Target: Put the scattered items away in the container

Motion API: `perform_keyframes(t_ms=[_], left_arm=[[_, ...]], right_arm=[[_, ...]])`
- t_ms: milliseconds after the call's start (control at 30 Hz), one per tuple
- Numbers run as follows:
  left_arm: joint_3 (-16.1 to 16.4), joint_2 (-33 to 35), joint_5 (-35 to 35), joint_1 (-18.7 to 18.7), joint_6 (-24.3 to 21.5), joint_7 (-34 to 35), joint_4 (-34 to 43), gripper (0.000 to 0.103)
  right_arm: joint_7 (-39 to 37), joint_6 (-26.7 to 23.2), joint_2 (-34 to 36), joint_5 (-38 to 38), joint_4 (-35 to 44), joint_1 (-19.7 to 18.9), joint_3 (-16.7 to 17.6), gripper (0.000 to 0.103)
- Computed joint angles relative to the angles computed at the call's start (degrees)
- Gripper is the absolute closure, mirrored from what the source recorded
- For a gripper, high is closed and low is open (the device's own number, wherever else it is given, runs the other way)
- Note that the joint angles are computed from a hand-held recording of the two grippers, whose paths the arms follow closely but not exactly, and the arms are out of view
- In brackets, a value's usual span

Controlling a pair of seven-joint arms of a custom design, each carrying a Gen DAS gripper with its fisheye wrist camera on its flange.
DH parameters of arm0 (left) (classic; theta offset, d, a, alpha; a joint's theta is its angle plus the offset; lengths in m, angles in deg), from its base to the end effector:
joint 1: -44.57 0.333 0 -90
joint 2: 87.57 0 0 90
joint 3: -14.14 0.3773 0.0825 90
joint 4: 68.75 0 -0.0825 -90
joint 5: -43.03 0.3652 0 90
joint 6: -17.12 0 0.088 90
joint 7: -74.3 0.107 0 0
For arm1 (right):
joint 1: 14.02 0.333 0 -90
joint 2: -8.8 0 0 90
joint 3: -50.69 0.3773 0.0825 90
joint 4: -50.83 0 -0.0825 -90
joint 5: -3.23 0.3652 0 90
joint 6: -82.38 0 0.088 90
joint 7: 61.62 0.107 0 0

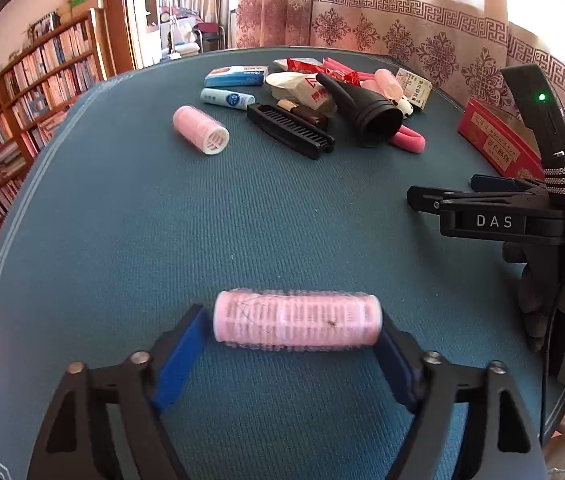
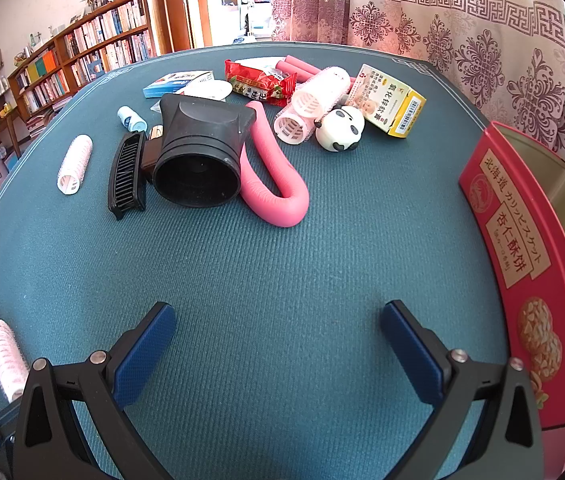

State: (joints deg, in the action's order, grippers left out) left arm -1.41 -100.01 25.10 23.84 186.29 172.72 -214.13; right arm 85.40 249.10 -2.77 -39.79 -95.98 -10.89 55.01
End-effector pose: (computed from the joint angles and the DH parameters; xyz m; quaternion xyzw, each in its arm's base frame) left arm 0.3759 -0.2585 0.4916 -0.4831 0.8184 -0.2875 0.1186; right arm 0.4310 0.0996 0.4602 -0.6111 0.7281 -0.2353 0.2026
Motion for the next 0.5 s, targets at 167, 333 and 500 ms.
perform_keyframes(t_ms=[167,333,500], left_arm=[[5.6,0.0,-14.0,-6.4,-0.4,10.4,0.9,0.031],[3.1,-0.1,-14.5,-3.8,0.9,9.6,1.4,0.031],[3.3,0.9,-15.4,-3.2,2.9,8.8,3.3,0.031]], right_arm=[[0.0,0.1,0.0,0.0,-0.1,-0.1,0.0,0.000],[0.0,0.1,0.0,0.0,-0.1,-0.1,0.1,0.000],[0.1,0.4,-0.1,0.0,-0.2,-0.2,0.0,0.000]])
